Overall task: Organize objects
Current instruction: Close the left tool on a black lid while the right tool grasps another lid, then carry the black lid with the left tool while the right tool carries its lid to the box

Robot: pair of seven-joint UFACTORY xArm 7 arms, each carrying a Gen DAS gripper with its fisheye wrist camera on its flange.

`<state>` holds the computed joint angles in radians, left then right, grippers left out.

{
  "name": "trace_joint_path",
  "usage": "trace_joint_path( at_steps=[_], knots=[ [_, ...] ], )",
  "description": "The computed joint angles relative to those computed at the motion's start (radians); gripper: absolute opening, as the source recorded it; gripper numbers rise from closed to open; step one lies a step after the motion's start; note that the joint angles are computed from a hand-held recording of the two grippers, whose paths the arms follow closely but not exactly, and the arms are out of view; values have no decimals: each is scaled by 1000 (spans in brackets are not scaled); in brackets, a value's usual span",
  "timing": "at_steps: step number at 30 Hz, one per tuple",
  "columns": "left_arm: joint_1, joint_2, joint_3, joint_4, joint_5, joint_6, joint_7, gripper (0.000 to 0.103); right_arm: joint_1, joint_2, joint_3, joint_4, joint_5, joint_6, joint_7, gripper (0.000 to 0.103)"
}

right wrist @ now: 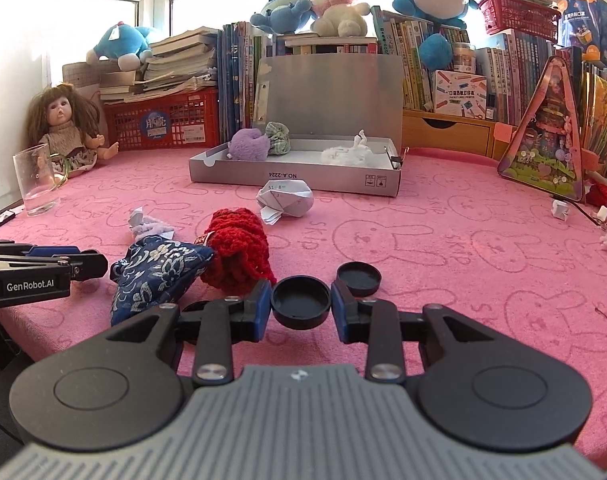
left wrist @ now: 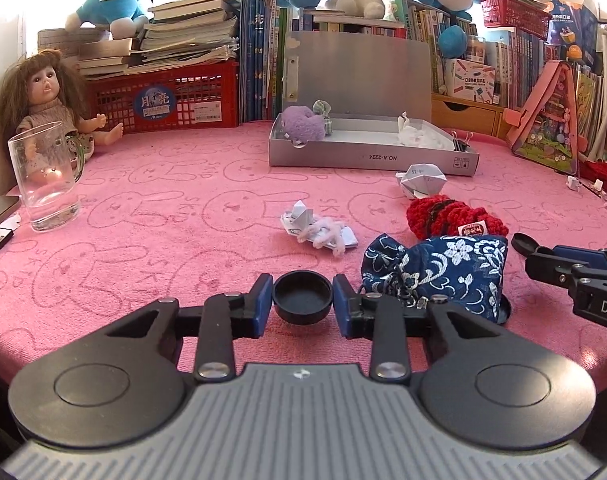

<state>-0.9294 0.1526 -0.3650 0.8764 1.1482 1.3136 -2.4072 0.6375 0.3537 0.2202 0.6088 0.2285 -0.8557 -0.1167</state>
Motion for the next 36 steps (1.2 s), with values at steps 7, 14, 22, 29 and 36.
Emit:
trace_joint_path(
  at_steps=[7, 14, 22, 29, 36],
  knots=[
    [23, -26, 6, -4, 17, 10, 18, 38, 21, 18, -15, 58, 87, 49, -6, 38],
    [63, -36, 20, 6, 56, -11, 53, 38, 47, 27, -29, 120, 157, 86, -46, 38],
    [113, -56, 34, 10, 120, -70, 75, 38, 46, 37, -41, 181, 186, 126, -52, 38],
    [155, -68, 45, 16, 161, -117, 105, 38, 53, 48, -54, 238, 204, 135, -63, 39],
    [188, -80, 50, 25, 193, -134, 124, 38, 46, 65, -60, 300, 202, 138, -61, 39]
  ],
)
